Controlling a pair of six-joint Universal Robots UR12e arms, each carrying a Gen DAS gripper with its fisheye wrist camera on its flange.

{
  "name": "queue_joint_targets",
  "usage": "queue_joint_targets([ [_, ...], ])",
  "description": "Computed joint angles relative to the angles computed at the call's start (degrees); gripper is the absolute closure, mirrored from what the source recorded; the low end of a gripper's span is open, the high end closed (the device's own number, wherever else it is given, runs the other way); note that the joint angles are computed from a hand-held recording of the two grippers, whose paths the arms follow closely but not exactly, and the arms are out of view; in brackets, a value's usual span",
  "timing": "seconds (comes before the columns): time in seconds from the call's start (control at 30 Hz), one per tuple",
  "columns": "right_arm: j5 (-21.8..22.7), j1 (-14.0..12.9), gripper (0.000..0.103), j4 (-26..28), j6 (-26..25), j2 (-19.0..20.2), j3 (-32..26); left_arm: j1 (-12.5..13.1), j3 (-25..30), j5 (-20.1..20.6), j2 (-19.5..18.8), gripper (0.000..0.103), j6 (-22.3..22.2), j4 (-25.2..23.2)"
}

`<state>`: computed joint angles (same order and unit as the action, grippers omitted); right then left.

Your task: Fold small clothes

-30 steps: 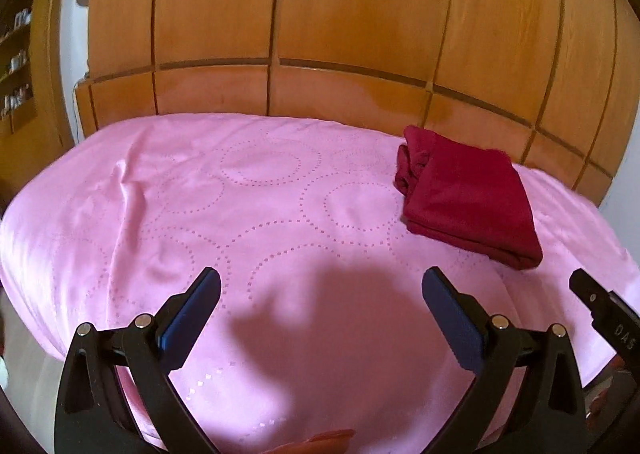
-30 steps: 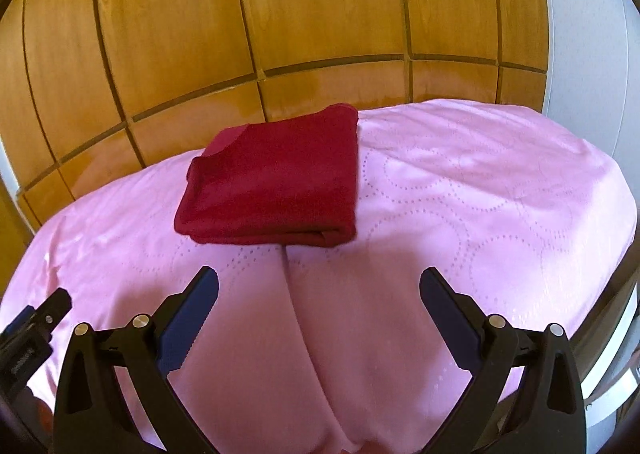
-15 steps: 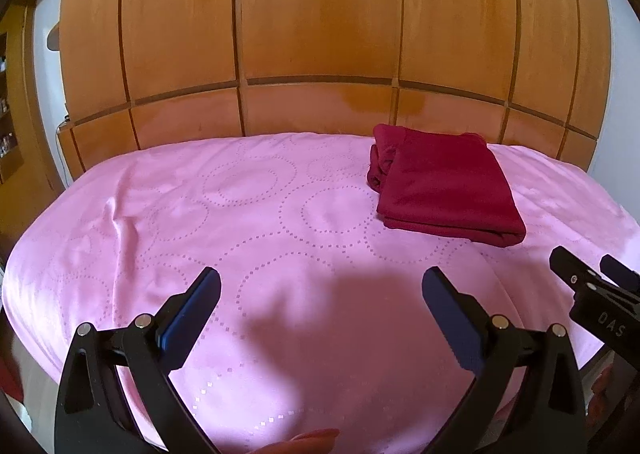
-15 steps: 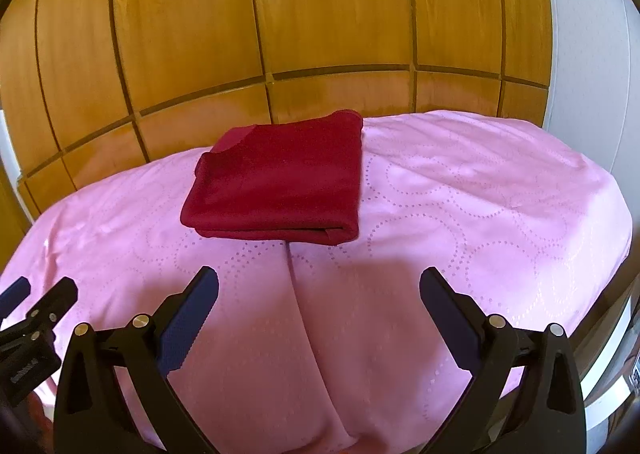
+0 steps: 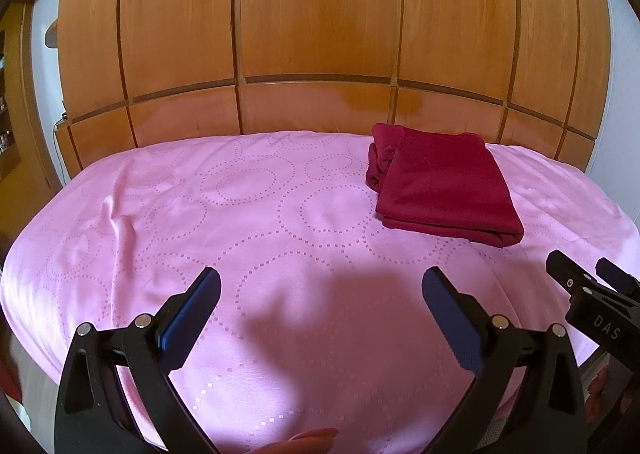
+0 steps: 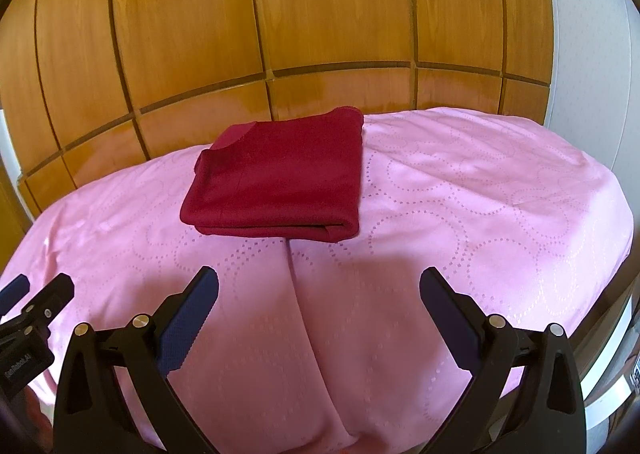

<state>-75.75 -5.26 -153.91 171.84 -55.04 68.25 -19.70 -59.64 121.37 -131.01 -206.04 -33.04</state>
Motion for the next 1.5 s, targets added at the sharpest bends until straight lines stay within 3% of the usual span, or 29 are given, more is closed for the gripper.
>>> queue_joint_targets([
  [1.5, 0.2, -0.1, 0.003, 0.4, -0.4, -0.1, 0.1, 0.0, 0.2, -0.9, -0.1, 0.002, -0.7, -0.9],
])
